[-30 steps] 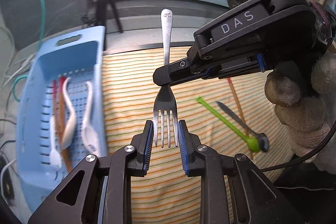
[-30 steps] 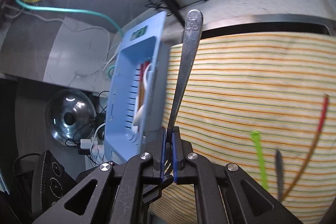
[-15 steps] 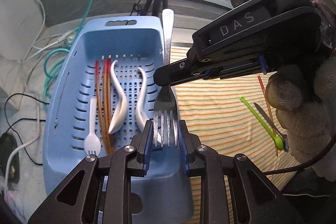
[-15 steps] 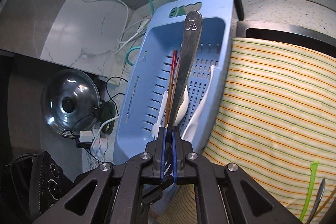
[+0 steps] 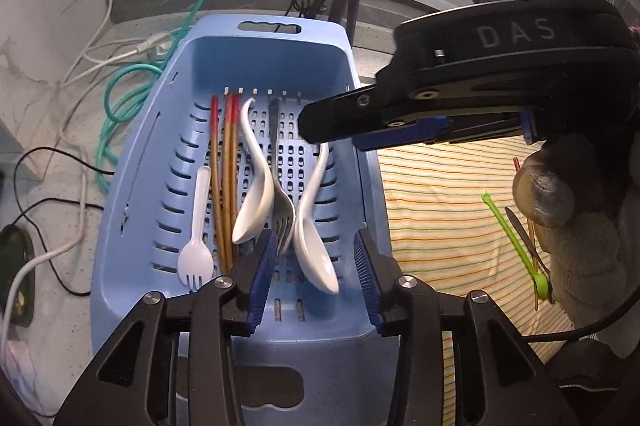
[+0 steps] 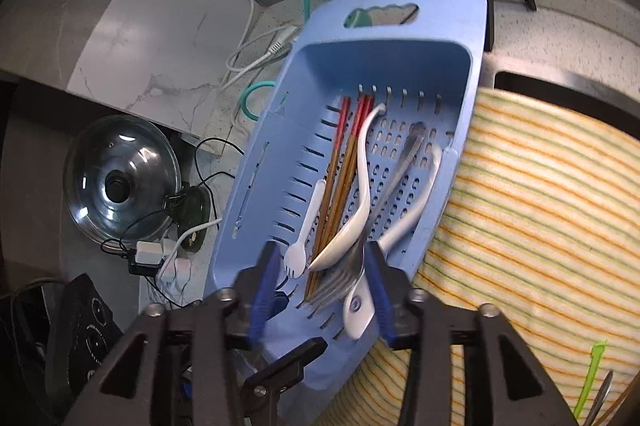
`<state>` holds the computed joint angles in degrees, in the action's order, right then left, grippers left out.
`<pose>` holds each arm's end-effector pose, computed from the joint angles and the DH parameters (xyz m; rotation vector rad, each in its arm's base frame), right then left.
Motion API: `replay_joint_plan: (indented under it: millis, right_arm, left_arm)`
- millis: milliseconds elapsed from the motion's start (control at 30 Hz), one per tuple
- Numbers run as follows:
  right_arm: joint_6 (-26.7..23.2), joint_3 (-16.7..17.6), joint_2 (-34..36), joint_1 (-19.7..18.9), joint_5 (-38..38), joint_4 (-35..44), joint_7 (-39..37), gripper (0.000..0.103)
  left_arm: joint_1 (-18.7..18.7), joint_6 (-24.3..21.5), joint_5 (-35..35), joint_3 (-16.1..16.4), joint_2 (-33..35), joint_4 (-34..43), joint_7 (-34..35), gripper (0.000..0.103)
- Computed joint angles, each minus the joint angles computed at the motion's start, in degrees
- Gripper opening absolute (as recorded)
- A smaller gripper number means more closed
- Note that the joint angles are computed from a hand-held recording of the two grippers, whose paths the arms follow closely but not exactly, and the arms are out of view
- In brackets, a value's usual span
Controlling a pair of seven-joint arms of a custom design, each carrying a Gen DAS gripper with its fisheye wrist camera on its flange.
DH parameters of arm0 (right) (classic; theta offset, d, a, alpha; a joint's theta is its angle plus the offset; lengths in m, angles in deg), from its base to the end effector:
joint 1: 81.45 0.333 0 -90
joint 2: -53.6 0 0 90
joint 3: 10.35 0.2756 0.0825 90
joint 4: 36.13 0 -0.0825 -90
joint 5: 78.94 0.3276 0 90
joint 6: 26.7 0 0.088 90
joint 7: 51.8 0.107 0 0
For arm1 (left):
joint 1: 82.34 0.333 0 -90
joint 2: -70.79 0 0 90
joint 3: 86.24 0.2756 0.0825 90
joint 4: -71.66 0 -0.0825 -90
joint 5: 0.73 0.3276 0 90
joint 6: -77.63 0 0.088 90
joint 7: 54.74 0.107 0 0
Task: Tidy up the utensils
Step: 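Lower the metal fork into the blue basket and open the right tool, then move both tools back over the metal spoon on the cloth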
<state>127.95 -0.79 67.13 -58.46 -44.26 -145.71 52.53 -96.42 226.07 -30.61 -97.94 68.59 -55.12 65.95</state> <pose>0.5122 0.2968 0.4227 -1.5911 1.9028 0.2742 0.4638 -0.2143 0.4289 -1.3916 2.6270 -0.8116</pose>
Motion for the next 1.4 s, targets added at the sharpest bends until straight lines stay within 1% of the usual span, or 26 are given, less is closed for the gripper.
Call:
replay_joint_plan:
  millis: [267,433,567,767,900,967,1133,1200,1300,1400]
  right_arm:
    - [0.77,0.13,-3.33,-0.71,2.63,-2.87,-3.94,0.043]
    - [1.35,-0.2,-8.07,-1.06,6.05,-7.39,-7.15,0.043]
    - [1.44,-1.22,-13.91,-1.09,9.48,-12.61,-10.44,0.043]
    - [0.38,-4.34,-26.42,-0.72,11.89,-23.77,-15.57,0.043]
    - [-0.06,-4.85,-36.87,-2.34,6.98,-34.53,-13.23,0.043]
    - [-1.35,-5.32,-42.13,-3.29,5.02,-39.77,-11.26,0.043]
    - [-5.41,-6.43,-52.61,-5.51,1.1,-49.5,-7.62,0.043]
    - [-6.91,-6.17,-55.94,-6.68,-0.89,-52.59,-6.16,0.043]
    - [-8.49,-7.24,-59.09,-6.64,-1.55,-55.93,-5.53,0.043]
    - [-8.85,-7.28,-61.63,-6.56,-1.62,-58.6,-4.58,0.043]
  left_arm:
    - [-0.49,0.13,-0.08,-0.17,-0.68,-0.36,-0.48,0.039]
    - [-1.17,0.16,0.45,-0.22,-1.67,-0.43,-1.52,0.039]
    - [-2.17,0.28,0.56,-0.18,-3.11,-0.8,-1.92,0.039]
    - [-4.79,0.35,-1.03,-0.21,-5.11,-2.19,-2.31,0.039]
    - [-6.92,0.54,-2.3,-0.7,-5.82,-3.62,-2.92,0.039]
    - [-7.87,0.58,-2.63,-1.01,-5.9,-4.16,-3.48,0.039]
    - [-10.4,0.23,-4.54,-2.26,-4.8,-4.5,-4.85,0.039]
    - [-11.3,-0.07,-4.82,-3.03,-4.07,-4.2,-5.36,0.039]
    - [-12.13,-0.54,-4.38,-4.1,-2.45,-3.17,-6.24,0.039]
    - [-12.79,-1.21,-5.34,-5.09,-1.04,-2.02,-6.44,0.039]
